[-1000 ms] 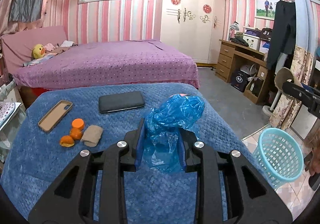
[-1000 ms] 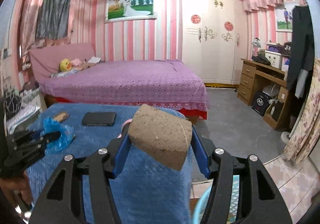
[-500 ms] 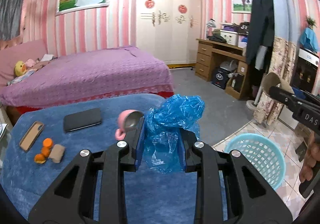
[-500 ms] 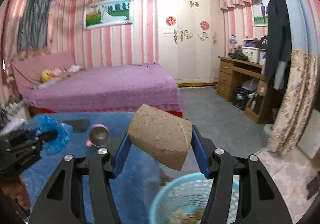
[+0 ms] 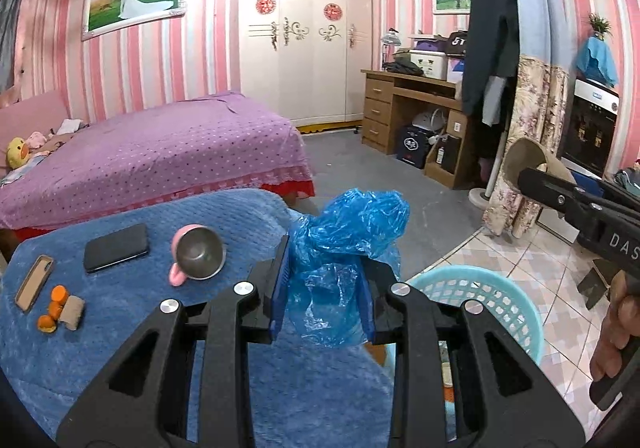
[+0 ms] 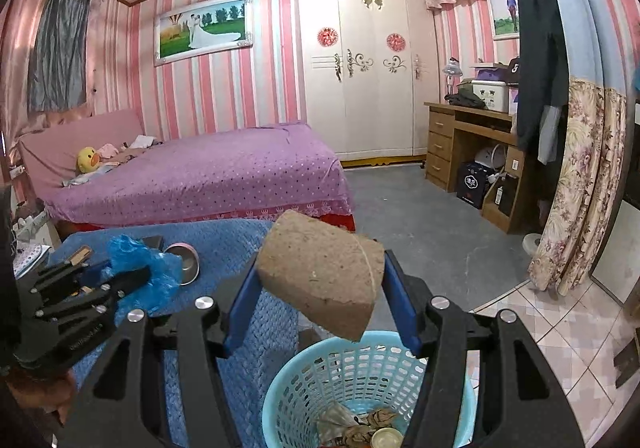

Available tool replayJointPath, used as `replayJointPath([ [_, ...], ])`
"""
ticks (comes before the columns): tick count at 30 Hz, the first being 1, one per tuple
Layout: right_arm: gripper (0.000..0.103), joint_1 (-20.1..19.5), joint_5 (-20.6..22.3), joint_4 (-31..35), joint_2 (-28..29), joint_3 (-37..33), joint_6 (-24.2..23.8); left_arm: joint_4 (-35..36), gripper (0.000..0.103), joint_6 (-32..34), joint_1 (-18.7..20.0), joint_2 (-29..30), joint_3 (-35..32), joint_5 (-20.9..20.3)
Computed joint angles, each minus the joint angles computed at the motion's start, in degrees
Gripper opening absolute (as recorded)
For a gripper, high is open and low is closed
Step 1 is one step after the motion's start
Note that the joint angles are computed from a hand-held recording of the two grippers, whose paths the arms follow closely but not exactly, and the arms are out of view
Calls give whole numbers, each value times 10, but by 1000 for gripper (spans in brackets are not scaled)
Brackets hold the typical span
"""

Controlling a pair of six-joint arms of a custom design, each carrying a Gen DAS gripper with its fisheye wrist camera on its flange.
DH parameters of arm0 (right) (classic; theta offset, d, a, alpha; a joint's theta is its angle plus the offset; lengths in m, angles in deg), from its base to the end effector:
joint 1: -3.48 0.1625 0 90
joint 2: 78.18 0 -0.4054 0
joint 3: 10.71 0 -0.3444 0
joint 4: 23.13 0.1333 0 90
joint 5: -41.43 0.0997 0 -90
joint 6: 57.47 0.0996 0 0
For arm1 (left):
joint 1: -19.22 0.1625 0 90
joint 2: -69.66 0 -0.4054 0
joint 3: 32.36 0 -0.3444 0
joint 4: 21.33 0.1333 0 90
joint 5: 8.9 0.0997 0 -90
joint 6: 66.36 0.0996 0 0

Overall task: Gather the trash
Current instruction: 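Carry the bag and tube over the wastebasket and open both grippers, then move both open grippers back over the oranges on the table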

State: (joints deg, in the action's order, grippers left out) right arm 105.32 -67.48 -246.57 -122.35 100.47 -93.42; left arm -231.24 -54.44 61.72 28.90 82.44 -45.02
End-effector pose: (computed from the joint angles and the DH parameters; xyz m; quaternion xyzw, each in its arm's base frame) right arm 0.2120 -0.5191 0.1816 0.2520 -0.7910 0.4997 0.2473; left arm -0.2341 -0.5044 0.1267 0.2536 0.8006 -0.4583 0.2912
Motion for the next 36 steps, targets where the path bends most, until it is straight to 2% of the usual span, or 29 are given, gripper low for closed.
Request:
replayJointPath([
  [7, 63, -13, 20, -3, -8, 10, 14, 18, 29, -3, -2, 25, -25, -16],
  [8, 66, -15, 17, -9, -8, 10, 16, 23, 29, -7, -2, 28, -28, -22],
  [10, 77, -13, -7, -52, 1, 7, 20, 28, 29, -8, -2, 34, -31, -31],
  [13, 77, -27, 6, -81, -10, 19, 47, 39, 31, -8, -4, 44, -39, -48],
  [14, 77, -31, 5, -99, -12, 23, 58, 45, 39, -10, -4, 49, -42, -55],
  [15, 78, -33, 4, -108, -13, 24, 63, 51, 52, -9, -4, 52, -45, -63],
  [16, 78, -36, 4, -112, -15, 24, 67, 52, 58, -6, -5, 56, -48, -67],
  [18, 78, -44, 19, -109, -19, 29, 79, 49, 77, 8, -9, 69, -55, -67],
  [19, 78, -47, 22, -104, -21, 29, 82, 49, 81, 13, -10, 73, -57, -69],
  [22, 78, -47, 22, -99, -18, 26, 71, 33, 84, 29, -14, 79, -58, -59],
  [28, 78, -45, 38, -92, -8, 20, 68, 12, 84, 19, 2, 48, -32, -27],
  [33, 80, -29, 29, -75, 17, -2, 57, -20, 85, 36, 32, 5, 17, 27],
  [34, 85, -24, 28, -76, 24, -7, 54, -29, 85, 40, 39, -5, 28, 38],
  [36, 87, -13, 24, -77, 38, -16, 45, -59, 85, 58, 58, -27, 50, 67],
])
